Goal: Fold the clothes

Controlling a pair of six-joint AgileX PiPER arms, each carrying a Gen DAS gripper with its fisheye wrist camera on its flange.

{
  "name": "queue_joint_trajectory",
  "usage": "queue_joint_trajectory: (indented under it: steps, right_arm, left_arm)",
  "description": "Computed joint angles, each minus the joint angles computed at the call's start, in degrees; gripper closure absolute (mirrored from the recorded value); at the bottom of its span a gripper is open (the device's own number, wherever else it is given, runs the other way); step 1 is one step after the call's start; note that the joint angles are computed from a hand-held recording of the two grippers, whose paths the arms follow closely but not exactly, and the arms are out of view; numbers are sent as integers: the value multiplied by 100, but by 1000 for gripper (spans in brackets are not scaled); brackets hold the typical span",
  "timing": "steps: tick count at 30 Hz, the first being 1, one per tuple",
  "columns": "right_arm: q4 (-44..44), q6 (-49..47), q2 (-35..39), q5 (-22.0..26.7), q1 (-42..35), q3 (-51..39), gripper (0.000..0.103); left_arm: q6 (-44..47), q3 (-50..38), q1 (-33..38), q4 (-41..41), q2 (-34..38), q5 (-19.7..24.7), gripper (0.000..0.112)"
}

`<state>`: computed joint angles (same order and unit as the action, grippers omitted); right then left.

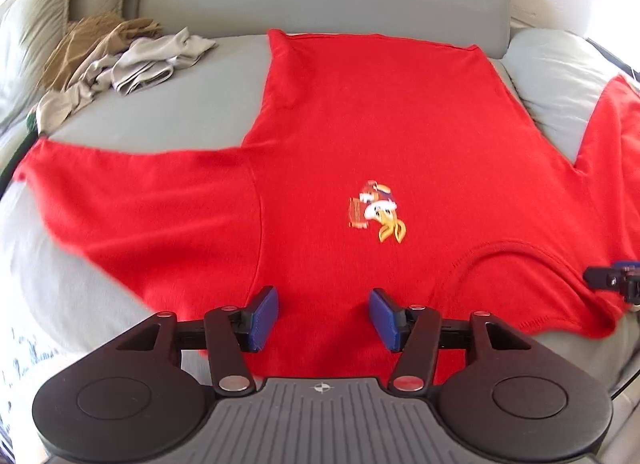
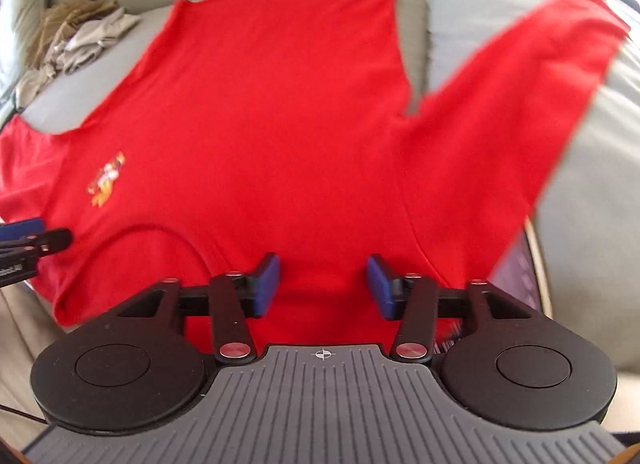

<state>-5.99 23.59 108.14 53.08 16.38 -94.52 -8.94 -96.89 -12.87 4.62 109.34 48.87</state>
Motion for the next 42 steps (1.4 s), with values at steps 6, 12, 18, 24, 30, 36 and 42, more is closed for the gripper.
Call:
queue_joint_trajectory:
  steps: [6, 12, 18, 24, 30, 36, 42]
  right_arm:
    - [-658, 687, -739, -207, 360, 697, 47]
    - [-510, 751, -1012, -1428, 622, 1303, 50]
    - [-633, 836, -1037, -1363, 922, 1691, 52]
    - [871, -33, -1493, -834, 430, 1990, 40]
    - [1778, -403, -2447, -1256, -564, 2520, 24]
    - [2266, -478, -2863, -1711, -1840, 2409, 8]
    - [2783, -819, -2121, -1931, -3100, 1636, 20]
  left_arm:
    - [-322, 444, -148, 180, -502, -299, 55]
    - [-190, 669, -549, 315, -335, -1111, 47]
    - [-165, 829, -593, 185, -386, -530, 50]
    - [84, 582, -534, 15, -485, 355, 45]
    - [49, 451, -572, -133, -749, 260, 39]
    - [203, -179, -617, -538, -628, 326, 36]
    - [289, -701, -643, -856, -359, 611, 36]
